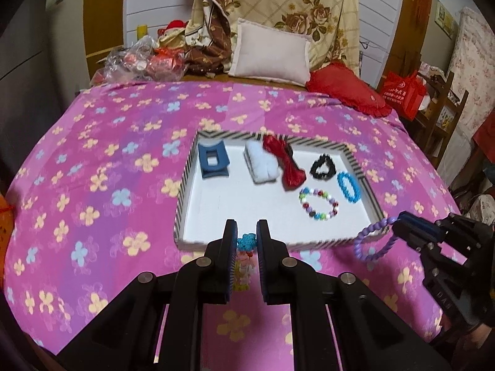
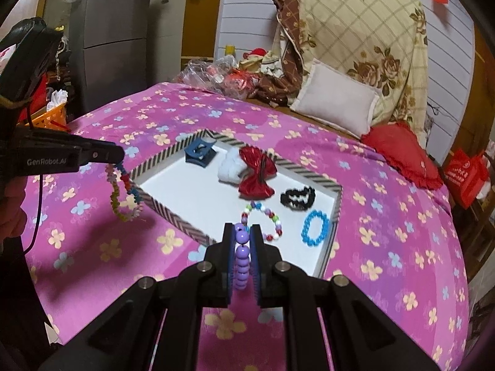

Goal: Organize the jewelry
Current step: 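Carry both bracelets with both grippers into the striped box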

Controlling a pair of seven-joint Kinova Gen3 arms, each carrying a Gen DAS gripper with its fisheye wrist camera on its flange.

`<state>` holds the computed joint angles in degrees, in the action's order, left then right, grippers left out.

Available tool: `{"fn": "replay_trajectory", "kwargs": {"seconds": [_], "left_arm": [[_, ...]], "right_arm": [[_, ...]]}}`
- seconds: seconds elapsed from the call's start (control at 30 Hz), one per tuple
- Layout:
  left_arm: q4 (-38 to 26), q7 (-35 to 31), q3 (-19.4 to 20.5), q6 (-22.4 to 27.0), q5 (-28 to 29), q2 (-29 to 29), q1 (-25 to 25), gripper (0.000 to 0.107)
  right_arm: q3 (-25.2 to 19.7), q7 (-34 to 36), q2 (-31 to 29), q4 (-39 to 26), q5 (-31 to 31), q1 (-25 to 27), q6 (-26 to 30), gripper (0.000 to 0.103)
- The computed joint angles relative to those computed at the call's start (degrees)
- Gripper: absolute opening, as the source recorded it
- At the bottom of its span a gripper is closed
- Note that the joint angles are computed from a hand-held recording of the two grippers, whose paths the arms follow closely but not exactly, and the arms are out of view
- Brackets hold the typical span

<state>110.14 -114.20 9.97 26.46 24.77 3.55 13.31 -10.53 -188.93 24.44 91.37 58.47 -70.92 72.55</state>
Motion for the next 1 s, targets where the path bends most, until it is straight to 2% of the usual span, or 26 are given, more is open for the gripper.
{"fn": "replay_trajectory", "kwargs": {"seconds": [0.17, 0.37, 0.63, 0.73, 1.0], "left_arm": [[-3.5, 5.0, 0.1, -0.7, -5.1, 1.6, 1.6, 0.010], [-9.0, 8.9, 0.6, 1.4, -6.0, 6.0, 1.4, 0.010], [-11.6, 13.1, 1.0, 1.9, -8.0, 11.3, 1.2, 0.010], [-13.3, 16.1, -0.1, 2.8, -10.3, 14.5, 2.0, 0.010], [-17.3, 24.5, -3.1, 3.4, -18.7, 20.7, 5.0, 0.010]], "right_arm": [[0.6, 2.0, -0.5, -1.1, 1.2, 1.9, -2.5, 0.009], [1.7, 4.9, 0.3, -2.8, 0.8, 5.3, -8.2, 0.009], [4.4, 5.5, 2.3, -3.1, -1.3, 9.5, -20.1, 0.009], [5.3, 7.9, 3.8, -3.9, -3.7, 11.3, -23.7, 0.009], [9.1, 14.0, 7.4, -5.0, -12.6, 15.3, -27.6, 0.009]]}}
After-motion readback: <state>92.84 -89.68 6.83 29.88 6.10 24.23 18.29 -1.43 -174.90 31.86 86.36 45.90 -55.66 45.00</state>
